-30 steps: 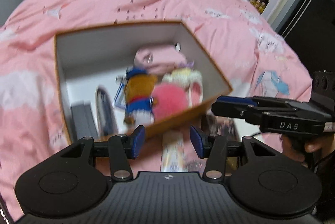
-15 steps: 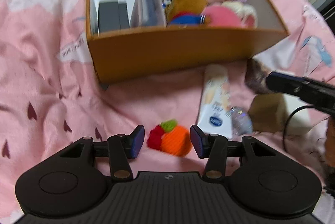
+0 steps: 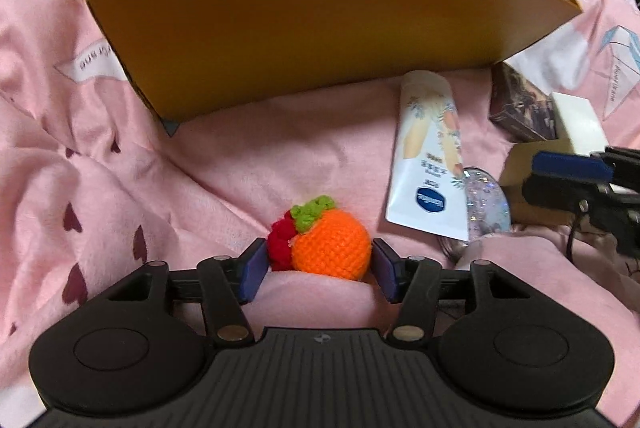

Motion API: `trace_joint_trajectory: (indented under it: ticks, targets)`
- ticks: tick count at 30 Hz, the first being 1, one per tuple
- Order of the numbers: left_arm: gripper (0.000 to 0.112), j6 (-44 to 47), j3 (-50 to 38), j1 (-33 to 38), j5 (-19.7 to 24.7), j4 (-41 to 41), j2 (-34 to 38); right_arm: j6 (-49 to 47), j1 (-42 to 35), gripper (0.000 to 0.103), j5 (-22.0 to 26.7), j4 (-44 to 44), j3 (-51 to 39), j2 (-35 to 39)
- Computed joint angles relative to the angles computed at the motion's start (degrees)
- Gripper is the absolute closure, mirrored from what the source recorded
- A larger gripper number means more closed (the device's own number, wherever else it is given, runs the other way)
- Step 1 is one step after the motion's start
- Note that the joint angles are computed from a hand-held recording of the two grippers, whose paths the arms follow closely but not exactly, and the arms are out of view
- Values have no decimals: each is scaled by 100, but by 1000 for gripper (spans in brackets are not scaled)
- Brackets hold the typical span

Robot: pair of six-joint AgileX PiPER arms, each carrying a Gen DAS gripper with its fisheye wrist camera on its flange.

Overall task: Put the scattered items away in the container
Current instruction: 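Grasp the orange crochet fruit with the left gripper while the right grasps the glitter compact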

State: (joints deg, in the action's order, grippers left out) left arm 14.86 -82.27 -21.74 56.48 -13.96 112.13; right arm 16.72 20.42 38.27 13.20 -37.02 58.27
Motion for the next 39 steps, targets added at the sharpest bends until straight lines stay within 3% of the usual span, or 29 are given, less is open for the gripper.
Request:
trace_joint_trajectory:
  ticks: [8, 12, 19, 27, 39]
  targets:
    - [52, 398, 259, 163, -277, -382, -264, -316, 349, 61, 205, -444, -336, 624]
    - [52, 1013, 315, 356, -226, -910, -416, -1537, 95, 59, 510, -51, -626, 1054]
    - [52, 1147, 285, 370, -193, -964, -417, -3391, -617, 57, 1447, 656, -1366, 1877]
    - [52, 1285, 378, 412, -260, -1078, -459, -4234, -474, 53, 2371, 239, -2484, 2888]
    - [51, 1359, 280, 509, -155, -1188, -342, -5207, -906, 46, 3021, 1047, -3163, 3846]
